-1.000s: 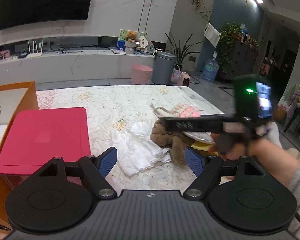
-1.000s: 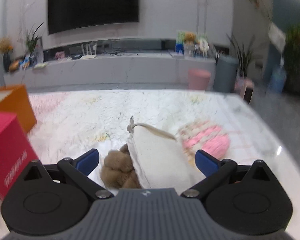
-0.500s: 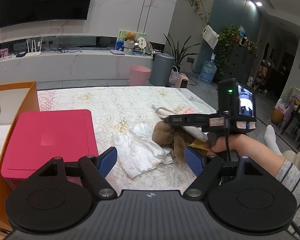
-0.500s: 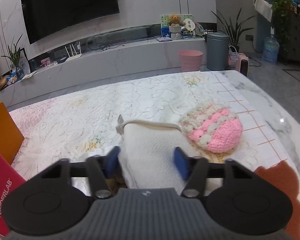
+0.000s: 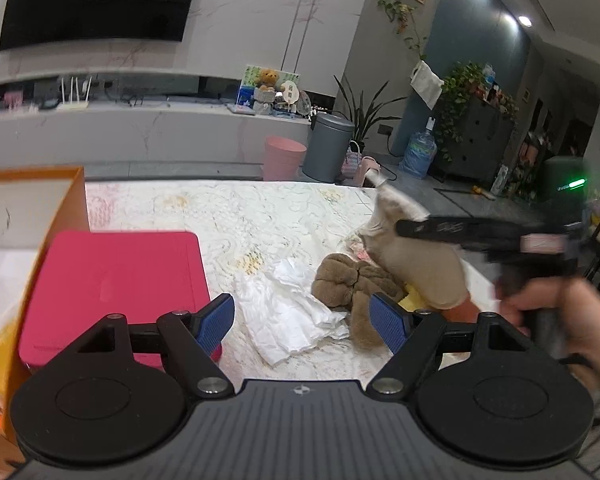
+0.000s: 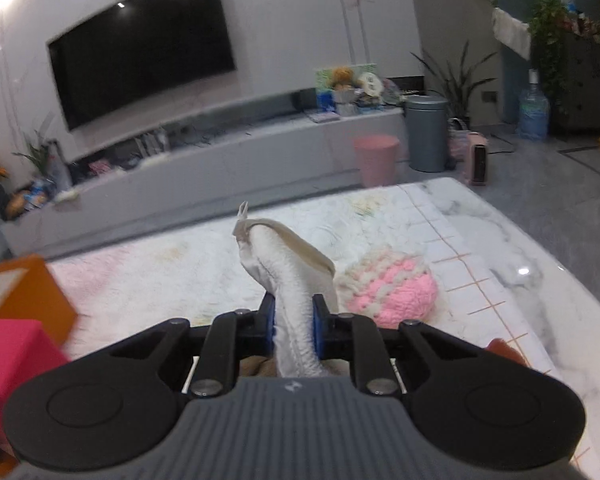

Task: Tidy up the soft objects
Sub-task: 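Grasp the beige fuzzy pouch with the right gripper and lift it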

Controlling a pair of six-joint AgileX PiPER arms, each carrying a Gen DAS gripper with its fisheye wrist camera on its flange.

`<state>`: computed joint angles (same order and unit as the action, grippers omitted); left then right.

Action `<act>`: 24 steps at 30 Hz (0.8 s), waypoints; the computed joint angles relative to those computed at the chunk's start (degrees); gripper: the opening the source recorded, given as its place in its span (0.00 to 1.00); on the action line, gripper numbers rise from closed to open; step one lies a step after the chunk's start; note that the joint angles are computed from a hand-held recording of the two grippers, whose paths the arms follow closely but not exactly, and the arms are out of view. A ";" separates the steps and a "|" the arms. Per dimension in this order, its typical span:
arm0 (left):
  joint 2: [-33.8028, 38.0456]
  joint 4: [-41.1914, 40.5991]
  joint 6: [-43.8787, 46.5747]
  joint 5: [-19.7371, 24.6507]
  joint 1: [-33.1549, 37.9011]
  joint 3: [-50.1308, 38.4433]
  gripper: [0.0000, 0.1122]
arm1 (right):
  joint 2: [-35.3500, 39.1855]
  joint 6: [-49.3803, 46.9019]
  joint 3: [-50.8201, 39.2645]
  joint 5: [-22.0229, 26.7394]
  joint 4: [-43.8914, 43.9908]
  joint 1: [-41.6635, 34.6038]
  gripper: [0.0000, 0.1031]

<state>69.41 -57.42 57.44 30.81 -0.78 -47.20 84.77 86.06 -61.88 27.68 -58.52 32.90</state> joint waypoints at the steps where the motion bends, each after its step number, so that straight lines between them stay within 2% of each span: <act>1: -0.35 0.34 0.37 -1.15 -0.42 0.42 0.80 | -2.04 0.79 1.17 -0.14 -0.20 0.72 0.15; 3: -0.24 1.37 0.25 -1.23 -0.34 0.29 0.80 | -6.27 1.39 3.35 -0.18 0.61 2.62 0.15; 6: 1.51 -1.36 3.47 3.76 2.95 -1.68 0.80 | -11.52 -3.13 5.85 -1.08 8.29 5.13 0.15; 11: 2.73 -5.28 5.26 7.68 7.60 -3.02 0.80 | -15.85 -10.01 9.63 1.23 19.10 10.10 0.15; 15: 4.02 -3.94 3.79 7.47 8.77 -3.98 0.80 | -14.47 -17.49 11.45 1.95 29.53 9.49 0.15; 18: 4.94 -2.81 3.48 8.75 9.70 -4.76 0.80 | -11.48 -17.76 11.06 3.59 29.08 10.08 0.17; 21: 5.58 -2.18 6.16 11.06 9.80 -5.15 0.81 | -8.72 -22.12 9.76 5.63 31.95 10.03 0.19; 22: 5.12 -1.94 7.00 10.74 9.10 -4.68 0.82 | -8.19 -23.25 9.56 5.71 33.35 9.81 0.18; 24: 3.06 -0.18 6.76 5.55 5.08 -2.45 0.84 | -7.97 -24.59 9.49 5.16 35.37 9.61 0.11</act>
